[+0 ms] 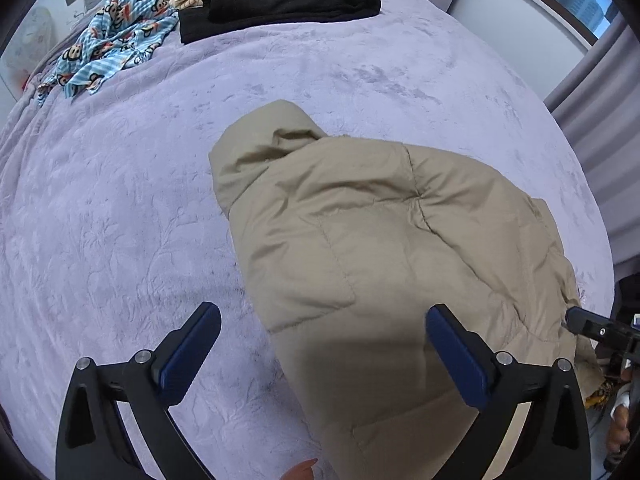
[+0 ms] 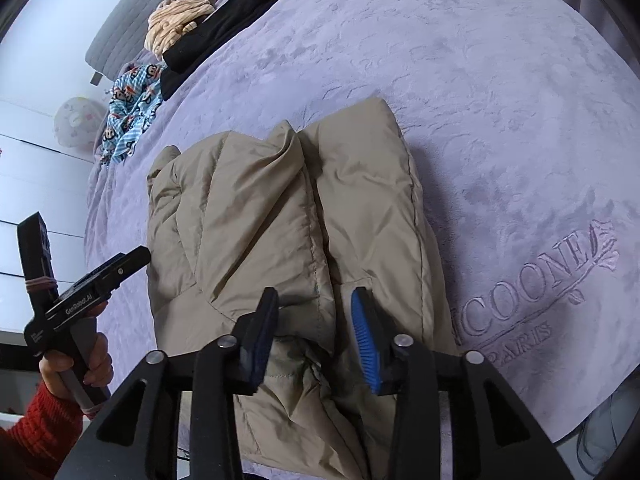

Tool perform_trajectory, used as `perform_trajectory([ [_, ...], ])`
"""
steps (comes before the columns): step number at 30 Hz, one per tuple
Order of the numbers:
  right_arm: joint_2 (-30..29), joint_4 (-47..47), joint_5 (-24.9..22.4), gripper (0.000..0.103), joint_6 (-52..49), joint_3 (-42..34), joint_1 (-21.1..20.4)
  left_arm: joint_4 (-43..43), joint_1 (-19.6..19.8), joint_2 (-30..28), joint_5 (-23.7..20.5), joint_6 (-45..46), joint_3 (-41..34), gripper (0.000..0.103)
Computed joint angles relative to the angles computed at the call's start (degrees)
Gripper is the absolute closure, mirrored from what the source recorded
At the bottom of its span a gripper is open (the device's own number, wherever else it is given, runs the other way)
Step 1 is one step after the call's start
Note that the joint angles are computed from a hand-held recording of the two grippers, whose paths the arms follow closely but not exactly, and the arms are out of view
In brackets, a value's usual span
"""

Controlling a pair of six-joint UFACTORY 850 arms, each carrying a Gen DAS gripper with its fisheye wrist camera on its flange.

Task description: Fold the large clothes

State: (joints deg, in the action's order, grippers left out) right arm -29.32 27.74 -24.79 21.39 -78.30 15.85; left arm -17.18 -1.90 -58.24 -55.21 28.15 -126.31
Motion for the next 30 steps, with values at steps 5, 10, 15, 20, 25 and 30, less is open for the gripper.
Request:
perform_trajectory([
  [5,1.38,-3.70,1.21,0.038,3.09,0.98,-0.81,-1.60,0.86,-0.93,-4.05,-0.67,-0.51,0.000],
  [10,1.32,-2.26,1.34,0.022,2.24,1.99,-2.97,-3.01,1.36,-1.42,-5.55,-2.06,-0.50,0.000],
  [15,-0.94,3.30,-0.89,0.018,-4.19,2.01,-5.54,-4.58,1.75,-2.11,-6.71,-1.68,-0.82,0.000],
  [20,-1.81,22.98,-0.32,0.009,-20.77,4.39,-8.31,-7.85,2.67,-4.22,-10.49,-1.00,-3.59,0.000],
  [25,-3.07,43.09,-3.81,0.009,-38.34,6.15,-10.05,-20.43,6.10,-13.73,-25.81,-2.28,-16.73,0.000],
  [30,-5.48,51.85,-9.45,0.009,-47.52,6.02,-11.18,-27.59,7.99,-20.70,-33.71,-5.24,-24.55,0.000],
])
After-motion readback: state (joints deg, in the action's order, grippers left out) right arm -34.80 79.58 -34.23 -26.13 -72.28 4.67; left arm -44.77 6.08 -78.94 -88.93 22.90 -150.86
